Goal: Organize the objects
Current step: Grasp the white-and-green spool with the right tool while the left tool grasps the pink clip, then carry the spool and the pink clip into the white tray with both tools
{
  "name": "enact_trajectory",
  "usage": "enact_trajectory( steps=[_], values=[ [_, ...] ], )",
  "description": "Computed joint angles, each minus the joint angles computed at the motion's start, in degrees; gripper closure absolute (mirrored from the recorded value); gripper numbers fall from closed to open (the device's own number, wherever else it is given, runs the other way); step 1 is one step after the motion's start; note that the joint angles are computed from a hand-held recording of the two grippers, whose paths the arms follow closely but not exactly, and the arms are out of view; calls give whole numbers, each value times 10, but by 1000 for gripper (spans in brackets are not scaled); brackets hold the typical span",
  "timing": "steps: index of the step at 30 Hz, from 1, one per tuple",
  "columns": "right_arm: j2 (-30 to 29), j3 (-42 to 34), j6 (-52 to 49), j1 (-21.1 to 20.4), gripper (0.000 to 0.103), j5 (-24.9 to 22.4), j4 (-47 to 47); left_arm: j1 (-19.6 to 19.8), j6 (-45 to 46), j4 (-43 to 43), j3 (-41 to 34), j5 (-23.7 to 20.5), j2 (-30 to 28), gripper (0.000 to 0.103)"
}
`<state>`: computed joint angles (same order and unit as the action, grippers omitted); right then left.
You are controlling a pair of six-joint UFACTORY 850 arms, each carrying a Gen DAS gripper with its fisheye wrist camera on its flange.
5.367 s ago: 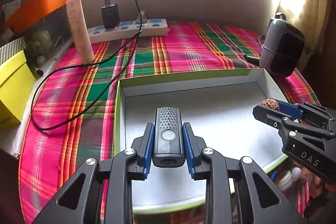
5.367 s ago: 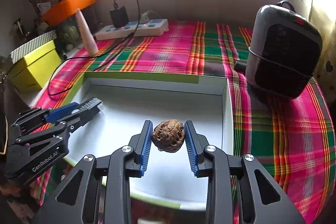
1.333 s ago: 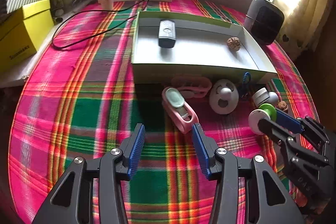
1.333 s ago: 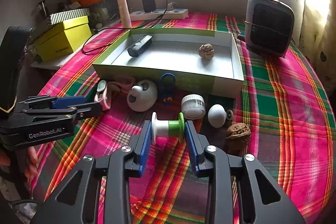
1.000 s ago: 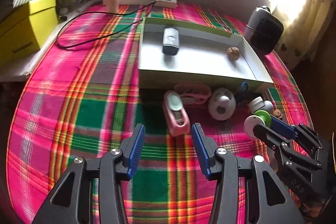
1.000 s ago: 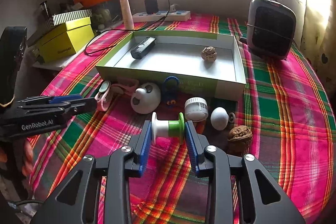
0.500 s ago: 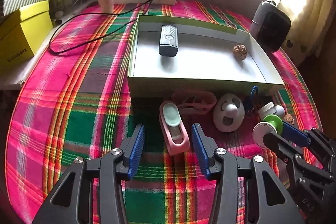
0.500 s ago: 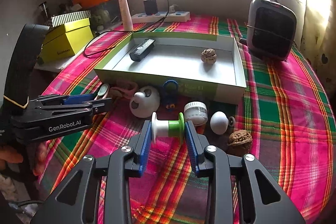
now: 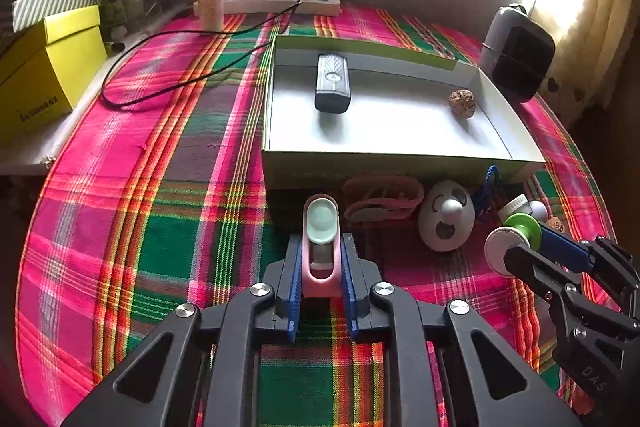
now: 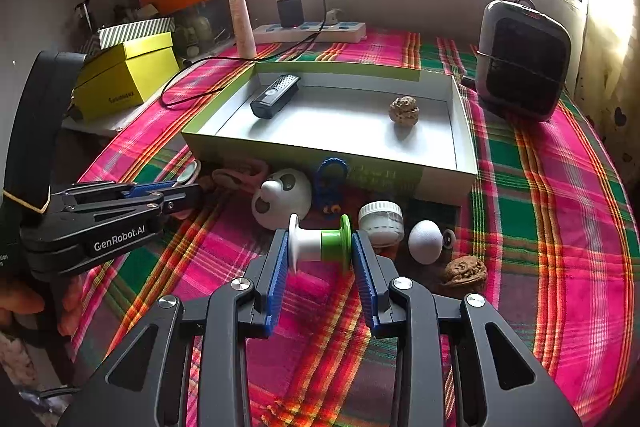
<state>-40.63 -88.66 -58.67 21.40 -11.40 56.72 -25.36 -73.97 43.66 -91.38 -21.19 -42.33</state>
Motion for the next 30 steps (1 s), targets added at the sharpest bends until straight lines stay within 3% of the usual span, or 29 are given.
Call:
enact_trajectory(
  steps=[18,30],
  values=[
    [7,-7,-21,1,70,6,32,-1,-36,64,17,30,29,87],
    [-23,-69,61,-3,70,-2,-49,7,38,17,-48,30,-2,87]
  ],
)
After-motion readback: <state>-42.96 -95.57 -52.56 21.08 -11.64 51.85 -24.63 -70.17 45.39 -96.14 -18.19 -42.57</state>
